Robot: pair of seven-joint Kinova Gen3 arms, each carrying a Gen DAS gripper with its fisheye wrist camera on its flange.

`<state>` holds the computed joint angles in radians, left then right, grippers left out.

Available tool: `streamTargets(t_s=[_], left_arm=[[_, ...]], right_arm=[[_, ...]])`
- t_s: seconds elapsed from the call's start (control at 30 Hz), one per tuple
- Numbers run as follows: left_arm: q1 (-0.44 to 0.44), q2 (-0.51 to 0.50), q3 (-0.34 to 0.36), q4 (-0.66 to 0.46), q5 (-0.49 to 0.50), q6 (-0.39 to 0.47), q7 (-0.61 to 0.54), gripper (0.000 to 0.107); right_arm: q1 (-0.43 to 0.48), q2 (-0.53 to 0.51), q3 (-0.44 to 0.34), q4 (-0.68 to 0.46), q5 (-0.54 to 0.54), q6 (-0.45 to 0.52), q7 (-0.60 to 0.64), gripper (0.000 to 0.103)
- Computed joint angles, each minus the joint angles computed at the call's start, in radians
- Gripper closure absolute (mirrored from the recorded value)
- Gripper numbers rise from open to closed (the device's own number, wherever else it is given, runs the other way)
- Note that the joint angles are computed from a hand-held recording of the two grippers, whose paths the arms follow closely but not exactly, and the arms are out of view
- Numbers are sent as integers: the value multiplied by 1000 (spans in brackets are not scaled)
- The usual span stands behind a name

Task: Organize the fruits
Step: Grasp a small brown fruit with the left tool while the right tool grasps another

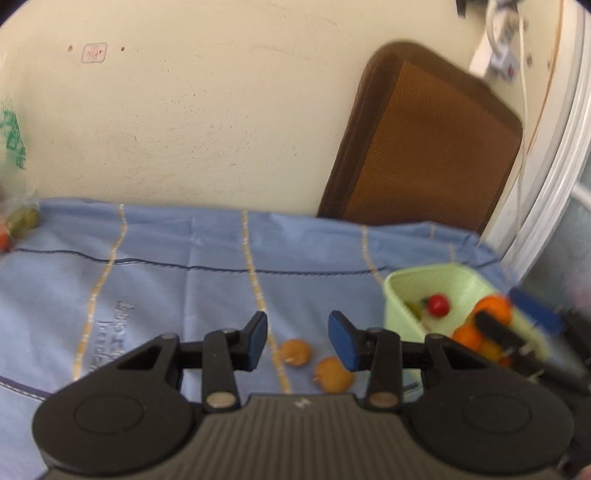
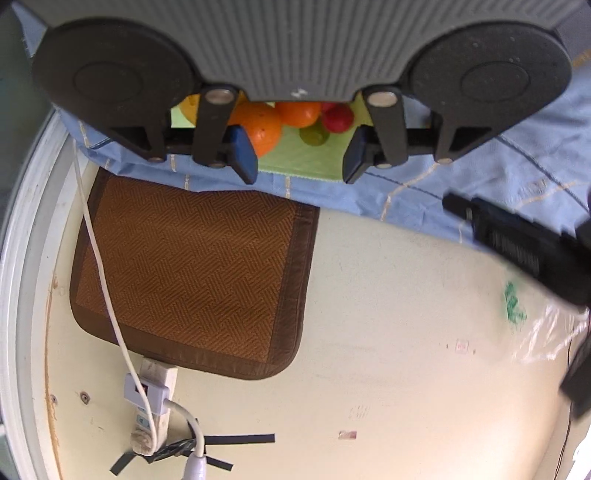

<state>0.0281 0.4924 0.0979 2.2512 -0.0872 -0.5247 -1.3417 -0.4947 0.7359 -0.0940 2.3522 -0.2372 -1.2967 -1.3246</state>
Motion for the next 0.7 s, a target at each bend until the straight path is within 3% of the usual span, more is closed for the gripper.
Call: streamTargets(t_s=[0.07, 0.17, 0.23, 0.33, 0.43, 0.57, 0.7], left_arm=[[50, 17, -38, -24, 37, 33, -33, 70], [-8, 45, 18, -66, -11, 91, 13, 71], [-19, 60, 31, -85, -15, 118, 13, 82], [-94, 84, 93, -92, -77, 118, 52, 79], [-116, 89, 109, -94, -115, 114, 69, 80], [-146, 98, 125, -69, -172, 63, 86, 84], [-287, 105, 208, -44, -301, 41, 199, 85]], right_arm=[[20, -19, -11, 20, 58, 3, -38, 50], [54, -64, -42, 24, 179, 110, -36, 52], [49, -73, -46, 2, 222, 192, -38, 71], [-17, -71, -3, -58, 194, 314, -34, 73], [0, -81, -33, -109, 178, 429, 6, 73], [-16, -67, -42, -149, 124, 472, 65, 72], [-48, -64, -23, -205, 72, 560, 101, 72]])
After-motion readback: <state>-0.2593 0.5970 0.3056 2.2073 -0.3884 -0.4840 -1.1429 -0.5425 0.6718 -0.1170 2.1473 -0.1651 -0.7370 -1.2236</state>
